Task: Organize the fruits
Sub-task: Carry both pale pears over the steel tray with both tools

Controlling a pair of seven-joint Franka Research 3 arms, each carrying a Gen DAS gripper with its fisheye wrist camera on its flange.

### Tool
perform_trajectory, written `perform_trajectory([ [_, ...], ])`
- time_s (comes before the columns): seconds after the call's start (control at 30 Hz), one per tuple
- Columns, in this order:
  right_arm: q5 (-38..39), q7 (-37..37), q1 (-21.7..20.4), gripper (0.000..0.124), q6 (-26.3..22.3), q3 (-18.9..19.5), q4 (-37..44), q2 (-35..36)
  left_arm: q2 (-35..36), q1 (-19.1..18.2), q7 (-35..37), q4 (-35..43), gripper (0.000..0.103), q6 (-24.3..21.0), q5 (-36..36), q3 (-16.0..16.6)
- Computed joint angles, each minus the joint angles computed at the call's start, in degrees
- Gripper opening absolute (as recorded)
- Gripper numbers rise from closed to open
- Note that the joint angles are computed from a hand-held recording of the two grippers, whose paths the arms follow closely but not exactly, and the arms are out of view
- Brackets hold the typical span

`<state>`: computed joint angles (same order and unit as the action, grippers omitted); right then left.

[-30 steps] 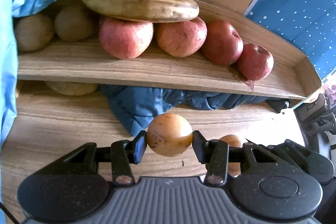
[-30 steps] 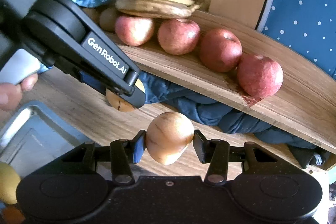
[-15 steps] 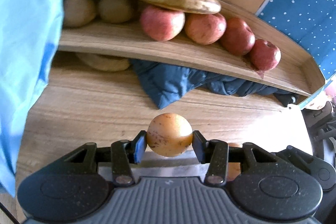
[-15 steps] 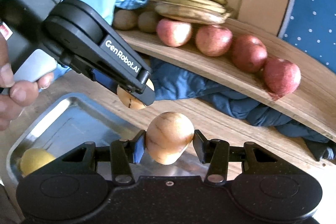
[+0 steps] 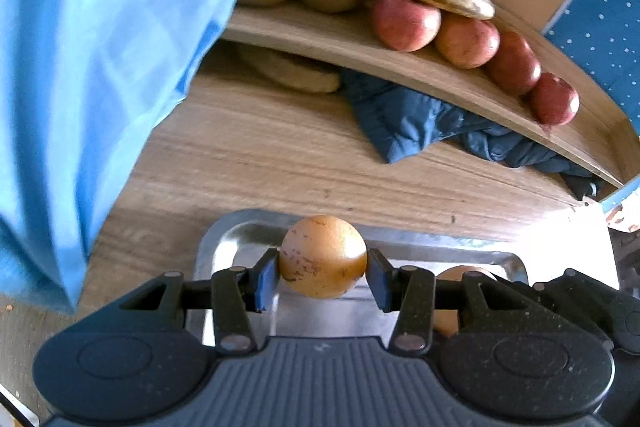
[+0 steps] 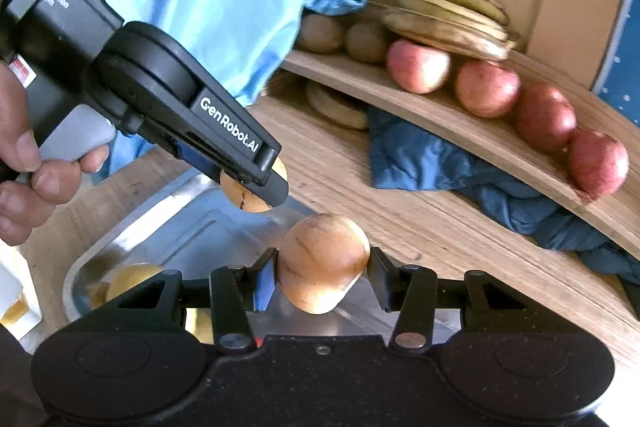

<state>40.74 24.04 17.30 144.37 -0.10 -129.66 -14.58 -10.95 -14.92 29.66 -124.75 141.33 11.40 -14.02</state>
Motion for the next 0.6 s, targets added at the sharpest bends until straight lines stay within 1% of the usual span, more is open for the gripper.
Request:
perform_trajectory([
  [0.4, 0.1, -1.8, 1.0, 0.05, -4.1, 0.4, -1.7, -1.4, -4.3, -0.3, -3.9, -4.4, 0.051, -2.3, -0.7, -0.3],
  [0.6, -0.1, -1.8, 1.1, 0.05, -4.9, 0.5, -1.7, -1.4, -5.4, -0.6, -4.9, -5.8, 0.051, -2.6, -1.3, -0.3],
])
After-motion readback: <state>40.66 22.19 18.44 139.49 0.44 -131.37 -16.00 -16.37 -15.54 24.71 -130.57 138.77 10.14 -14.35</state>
